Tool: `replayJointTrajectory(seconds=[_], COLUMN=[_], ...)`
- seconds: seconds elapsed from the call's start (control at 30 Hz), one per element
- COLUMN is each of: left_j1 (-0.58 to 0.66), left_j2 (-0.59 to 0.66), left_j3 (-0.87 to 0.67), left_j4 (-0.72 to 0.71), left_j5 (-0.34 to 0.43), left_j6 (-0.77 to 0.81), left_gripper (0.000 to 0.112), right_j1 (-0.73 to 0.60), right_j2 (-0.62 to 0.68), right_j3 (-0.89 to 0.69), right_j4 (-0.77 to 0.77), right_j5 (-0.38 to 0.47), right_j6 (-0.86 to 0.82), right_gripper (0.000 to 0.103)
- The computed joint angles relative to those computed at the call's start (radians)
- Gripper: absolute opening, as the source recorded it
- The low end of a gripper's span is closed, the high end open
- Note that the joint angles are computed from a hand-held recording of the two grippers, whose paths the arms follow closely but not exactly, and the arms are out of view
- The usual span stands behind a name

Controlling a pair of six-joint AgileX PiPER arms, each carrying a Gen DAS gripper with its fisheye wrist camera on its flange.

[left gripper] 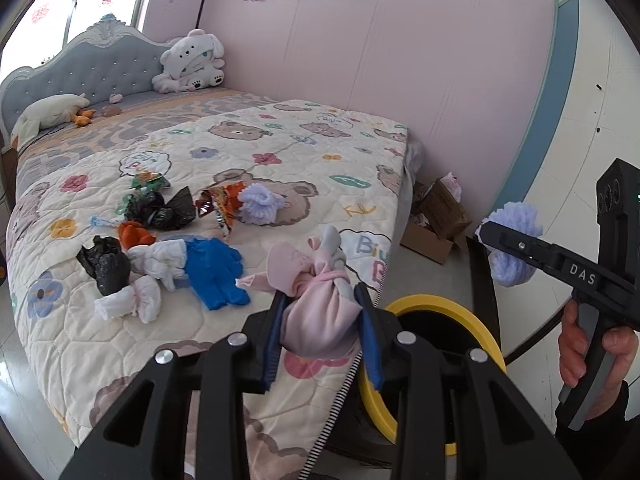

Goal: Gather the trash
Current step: 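Carry both items to the yellow-rimmed bin and open both tools to drop them, then move both open tools back over the bed toward the remaining trash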

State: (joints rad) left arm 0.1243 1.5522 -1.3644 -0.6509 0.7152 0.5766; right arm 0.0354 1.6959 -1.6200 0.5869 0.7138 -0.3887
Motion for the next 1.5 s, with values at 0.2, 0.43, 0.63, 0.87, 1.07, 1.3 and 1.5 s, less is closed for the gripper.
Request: replayJointTrajectory(seconds=[0.2, 0.43, 0.63, 0.87, 1.07, 1.3, 1.5], left_j1=[-0.091, -0.176, -0.228, -0.262, -0.262, -0.232, -0.203], left_j2=[0.022, 0.053, 0.072, 0.078, 0.072, 0.042, 0.004], left_j3=[-0.002, 0.039, 0.066, 0.066, 0.083, 0.112, 0.134], left_j4=[-0.001, -0.022, -0.059, -0.051, -0.07, -0.105, -0.03], left_j5=[0.014, 0.003, 0.005, 0.003, -0.014, -0.054, -0.156], left_j6=[-0.017, 0.002, 0.035, 0.031, 0.053, 0.055, -0.014], left_gripper=[0.031, 0.032, 0.032, 0.032, 0.04, 0.078, 0.091], right_j1=[-0.082, -0.176, -0.23, -0.262, -0.285, -0.307, -0.27], right_j2=[-0.04, -0.063, -0.059, -0.056, -0.051, -0.078, -0.095], right_j3=[0.069, 0.141, 0.184, 0.196, 0.192, 0.199, 0.204], right_j4=[0.069, 0.161, 0.22, 0.246, 0.261, 0.263, 0.235], right_j5=[0.011, 0.037, 0.061, 0.07, 0.059, 0.006, -0.042], right_j6=[-0.065, -0.163, -0.221, -0.235, -0.221, -0.195, -0.191], right_gripper=[0.043, 0.044, 0.045, 0.048, 0.063, 0.066, 0.074])
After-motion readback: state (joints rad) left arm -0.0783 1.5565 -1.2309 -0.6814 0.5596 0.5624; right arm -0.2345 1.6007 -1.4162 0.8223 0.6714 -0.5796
